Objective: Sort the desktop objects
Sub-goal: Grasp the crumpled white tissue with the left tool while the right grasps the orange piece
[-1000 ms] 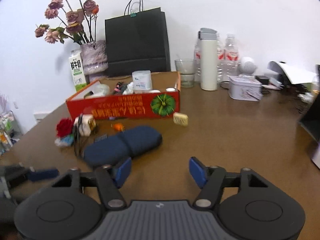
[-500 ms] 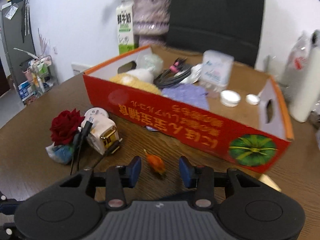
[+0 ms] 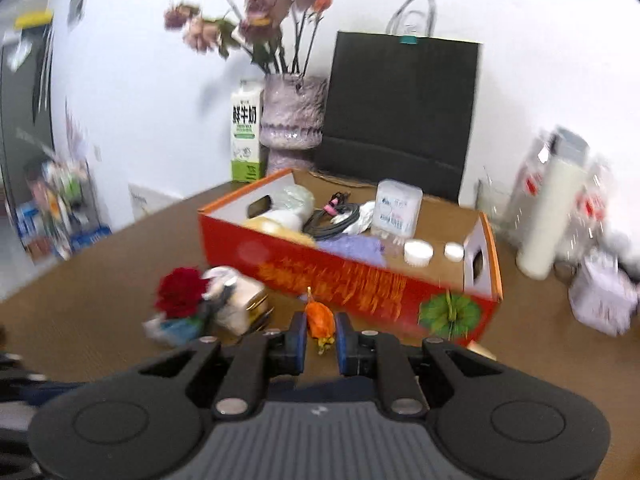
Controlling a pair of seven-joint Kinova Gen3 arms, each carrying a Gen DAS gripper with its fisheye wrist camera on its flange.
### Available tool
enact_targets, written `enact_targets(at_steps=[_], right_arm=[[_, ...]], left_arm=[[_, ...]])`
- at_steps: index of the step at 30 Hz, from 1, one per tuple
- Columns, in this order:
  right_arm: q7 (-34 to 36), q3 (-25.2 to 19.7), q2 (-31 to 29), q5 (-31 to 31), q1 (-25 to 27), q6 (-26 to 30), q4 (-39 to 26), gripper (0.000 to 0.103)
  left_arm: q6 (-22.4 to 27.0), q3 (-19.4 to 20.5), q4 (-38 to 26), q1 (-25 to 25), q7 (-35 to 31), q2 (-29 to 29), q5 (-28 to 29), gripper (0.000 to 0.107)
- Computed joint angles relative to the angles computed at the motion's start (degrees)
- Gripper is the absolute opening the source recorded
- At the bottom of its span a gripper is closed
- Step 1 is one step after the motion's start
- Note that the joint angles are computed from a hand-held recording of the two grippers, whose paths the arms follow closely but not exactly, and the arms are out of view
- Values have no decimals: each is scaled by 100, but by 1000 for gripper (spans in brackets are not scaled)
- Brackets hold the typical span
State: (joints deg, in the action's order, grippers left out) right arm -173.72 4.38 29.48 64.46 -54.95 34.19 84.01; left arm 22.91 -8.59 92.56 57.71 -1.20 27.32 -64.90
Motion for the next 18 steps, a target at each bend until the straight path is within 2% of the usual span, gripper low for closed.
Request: enact_targets(at_steps=[5,8,11,15,18], right_arm=[[-1165,600,-267,180,-1323,836,817,14],[-1864,838,-488,146,-1885,927,1286,14],[-2563,244,-653,411,-1843,1419,1604,14],[-3034,-818,-719,737,-1382,2053,1789,14],[-3138,-1135,-730,759,-1231,2285,1812,14]], left_arm=[[-43,78,210,181,-29,-138,-100,22],[-25,124,322,302,118,-216,-307,22],[16,245,405,331,274,-280,-509,22],[132,445,482,319,527,-342,-837,22],[215,618,488,221,673,-377,-1021,22]])
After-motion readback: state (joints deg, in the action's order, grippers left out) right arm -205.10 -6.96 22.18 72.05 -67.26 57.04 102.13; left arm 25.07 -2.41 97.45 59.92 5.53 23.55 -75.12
